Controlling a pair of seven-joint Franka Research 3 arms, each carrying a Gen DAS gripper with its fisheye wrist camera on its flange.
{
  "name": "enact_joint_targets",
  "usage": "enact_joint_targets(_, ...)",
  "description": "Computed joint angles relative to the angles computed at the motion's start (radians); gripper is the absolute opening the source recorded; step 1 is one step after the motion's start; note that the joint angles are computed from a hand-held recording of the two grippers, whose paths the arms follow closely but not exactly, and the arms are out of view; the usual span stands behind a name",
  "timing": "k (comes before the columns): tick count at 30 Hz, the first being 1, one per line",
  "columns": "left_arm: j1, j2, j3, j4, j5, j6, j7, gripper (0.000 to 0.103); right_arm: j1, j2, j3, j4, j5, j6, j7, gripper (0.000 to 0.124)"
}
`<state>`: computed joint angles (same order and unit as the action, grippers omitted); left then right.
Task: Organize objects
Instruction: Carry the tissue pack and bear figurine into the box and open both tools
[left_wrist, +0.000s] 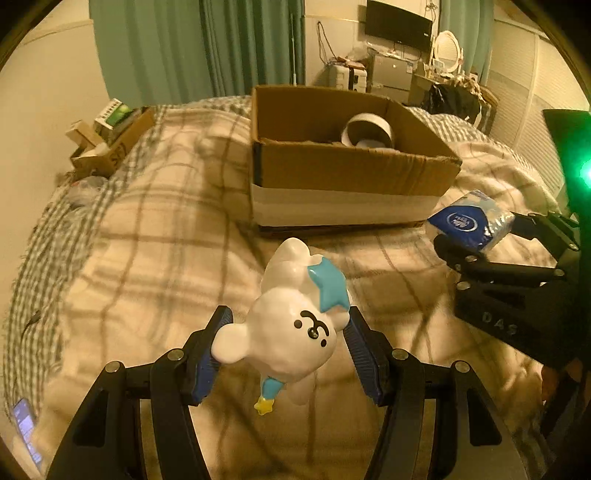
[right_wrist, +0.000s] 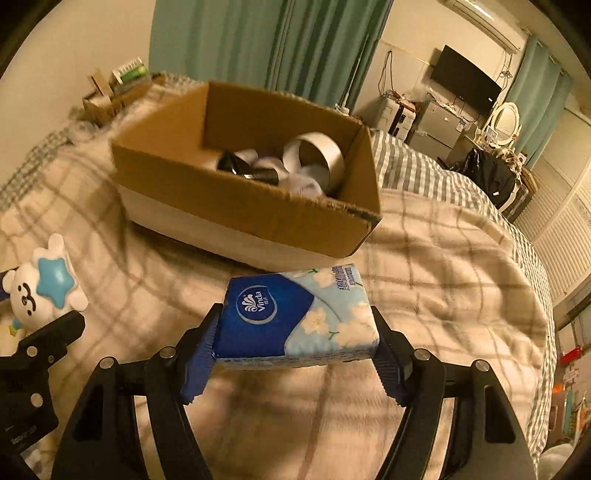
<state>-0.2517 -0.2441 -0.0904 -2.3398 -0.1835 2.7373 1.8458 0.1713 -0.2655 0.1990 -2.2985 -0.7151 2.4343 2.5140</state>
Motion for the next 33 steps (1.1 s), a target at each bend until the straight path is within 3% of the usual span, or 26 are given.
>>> enact_joint_targets(6,-0.009,-0.089,0.027,-0.035,-0.022,-0.027,0.015,0.063,0.019,-0.11,0.016,-0.048,0.102,0.019,-0.029,0.073)
enact_joint_targets(10,-0.044,-0.131,0.065,-0.041,-0.071,-0.065,0.058,0.063,0.035,-0.151,0.018,-0.065,0.206,0.021,-0.12,0.073)
enact_joint_targets(15,-0.048,-0.139,0.072,-0.024,-0.099,-0.097,0.076,0.063,0.017,-0.182,0.054,-0.045,0.234,0.011,-0.165,0.073)
enact_joint_targets(23,-0.045,-0.071,0.057,0.101,-0.14,-0.126,0.12,0.063,-0.049,-0.211,0.07,0.024,0.245,0.056,-0.198,0.073)
enact_joint_targets(33,-0.016,0.064,0.008,0.333,-0.185,-0.147,0.188,0.063,-0.115,-0.114,0.041,0.146,0.238,0.135,-0.23,0.073)
